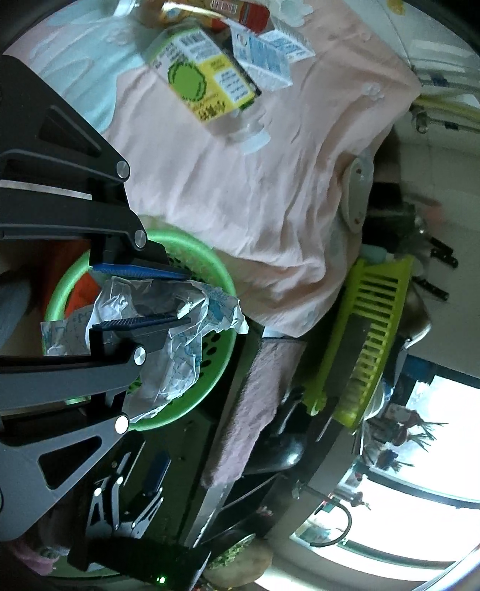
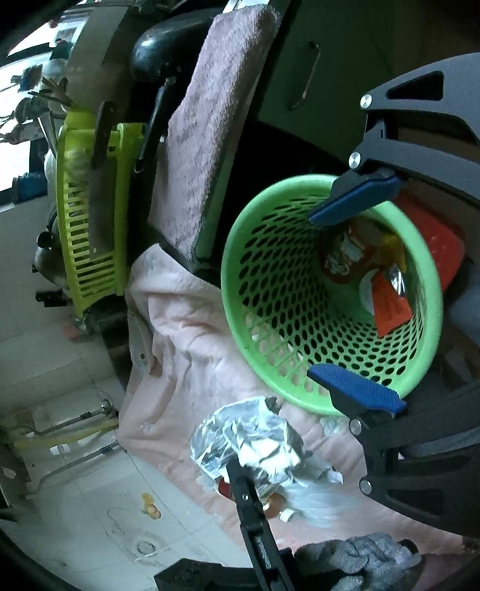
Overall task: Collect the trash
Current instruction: 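Carry the foil and orange wrapper over the green basket and open both tools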
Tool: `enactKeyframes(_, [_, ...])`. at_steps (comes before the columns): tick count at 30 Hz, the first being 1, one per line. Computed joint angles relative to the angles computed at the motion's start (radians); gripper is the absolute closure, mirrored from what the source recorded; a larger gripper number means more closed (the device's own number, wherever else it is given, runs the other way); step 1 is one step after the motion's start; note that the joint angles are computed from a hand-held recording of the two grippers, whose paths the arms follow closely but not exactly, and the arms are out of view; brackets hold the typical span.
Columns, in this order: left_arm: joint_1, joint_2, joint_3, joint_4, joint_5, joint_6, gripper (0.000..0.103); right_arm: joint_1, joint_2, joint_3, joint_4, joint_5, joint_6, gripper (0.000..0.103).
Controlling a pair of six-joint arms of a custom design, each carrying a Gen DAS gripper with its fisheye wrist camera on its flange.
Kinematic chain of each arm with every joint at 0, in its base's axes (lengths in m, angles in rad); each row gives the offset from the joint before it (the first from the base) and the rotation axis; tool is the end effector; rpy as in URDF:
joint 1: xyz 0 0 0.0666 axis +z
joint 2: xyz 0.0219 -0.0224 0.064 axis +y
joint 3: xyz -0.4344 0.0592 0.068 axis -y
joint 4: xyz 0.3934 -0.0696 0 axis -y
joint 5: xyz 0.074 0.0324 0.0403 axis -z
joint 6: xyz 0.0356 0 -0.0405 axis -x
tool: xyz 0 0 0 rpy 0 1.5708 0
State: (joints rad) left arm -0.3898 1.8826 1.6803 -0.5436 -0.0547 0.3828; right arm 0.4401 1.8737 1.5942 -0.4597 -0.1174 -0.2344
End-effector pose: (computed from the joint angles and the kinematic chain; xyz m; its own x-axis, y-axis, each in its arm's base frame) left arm 0.6347 -0.2591 0.3697 -0.7101 -0.1115 -0.6952 0.0830 0.9672 -0.2399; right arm 0.6092 0.2911 0.3426 -0.7093 -0.0791 -0.7005 -0.3461 0.9047 0.2484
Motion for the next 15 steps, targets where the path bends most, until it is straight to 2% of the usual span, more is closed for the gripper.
enactKeyframes(3, [-0.006, 0.021, 0.023, -0.015, 0.009, 0.000, 0.082, 0.001, -0.009, -0.011, 0.002, 0.013, 0.013, 0.025])
enactKeyframes(5, [-0.008, 0.029, 0.031, -0.020, 0.012, 0.002, 0.082, 0.002, -0.013, -0.017, 0.006, 0.023, 0.020, 0.020])
enactKeyframes(8, [-0.011, 0.036, 0.038, -0.023, 0.021, 0.003, 0.079, 0.001, -0.016, -0.020, 0.010, 0.023, 0.021, 0.020])
enactKeyframes(11, [-0.013, 0.034, 0.035, -0.016, 0.023, 0.000, 0.072, 0.001, -0.016, -0.020, 0.012, 0.023, 0.020, 0.019])
enactKeyframes(13, [-0.014, 0.030, 0.029, -0.009, 0.017, 0.000, 0.062, 0.002, -0.017, -0.021, 0.012, 0.022, 0.020, 0.019])
enactKeyframes(15, [-0.013, 0.024, 0.023, -0.006, 0.014, -0.002, 0.062, 0.004, -0.017, -0.018, 0.010, 0.022, 0.020, 0.019])
